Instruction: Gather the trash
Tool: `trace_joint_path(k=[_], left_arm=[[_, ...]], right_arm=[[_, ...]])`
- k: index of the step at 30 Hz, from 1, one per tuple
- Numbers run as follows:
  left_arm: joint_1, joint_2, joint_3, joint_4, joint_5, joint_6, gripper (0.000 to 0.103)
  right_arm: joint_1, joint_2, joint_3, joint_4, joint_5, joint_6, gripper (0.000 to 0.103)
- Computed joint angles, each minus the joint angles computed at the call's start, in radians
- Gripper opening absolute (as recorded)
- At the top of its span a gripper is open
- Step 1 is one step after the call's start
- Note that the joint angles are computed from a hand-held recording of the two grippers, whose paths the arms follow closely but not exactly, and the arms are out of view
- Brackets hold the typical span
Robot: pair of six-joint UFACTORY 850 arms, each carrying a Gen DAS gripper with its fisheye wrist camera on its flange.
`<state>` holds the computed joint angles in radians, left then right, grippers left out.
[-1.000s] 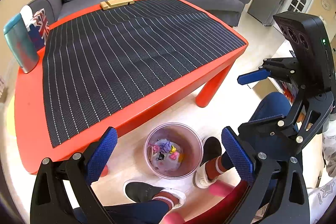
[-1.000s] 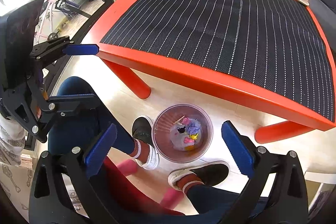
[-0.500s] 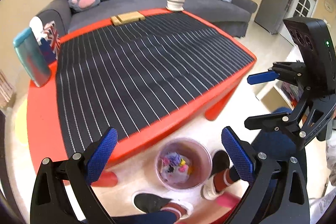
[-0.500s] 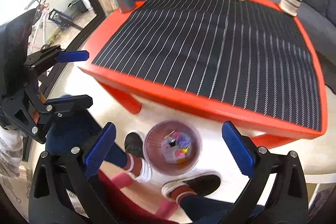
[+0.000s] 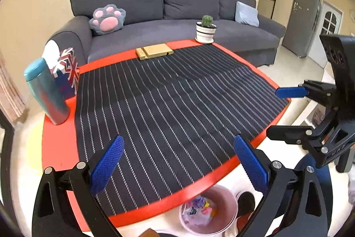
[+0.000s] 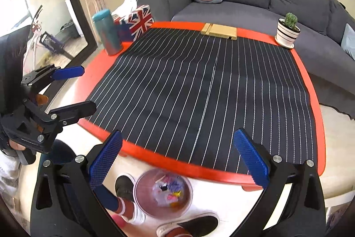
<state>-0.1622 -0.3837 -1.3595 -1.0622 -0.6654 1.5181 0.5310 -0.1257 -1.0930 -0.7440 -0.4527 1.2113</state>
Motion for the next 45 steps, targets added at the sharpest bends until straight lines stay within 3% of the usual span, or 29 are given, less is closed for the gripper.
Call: trace_joint_path(k=[5, 9, 45], left_arm=[[-0.023, -0.003, 0.0, -0.019, 0.097, -0.004, 0.097], [-0.013, -0.035, -0.037, -0.002, 0.037, -0.055, 0.097], [-0.016, -0.036, -0.035, -0.047, 0.047, -0.056, 0.097]], right_arm=[[-0.019, 0.0, 0.0, -0.077, 0.021, 0.073, 0.099], [-0.027, 0.007, 0.002, -0.143, 0.032, 0.135, 0.099], [-0.032, 0.001, 0.002, -0.194, 0.043, 0.18, 0.099]])
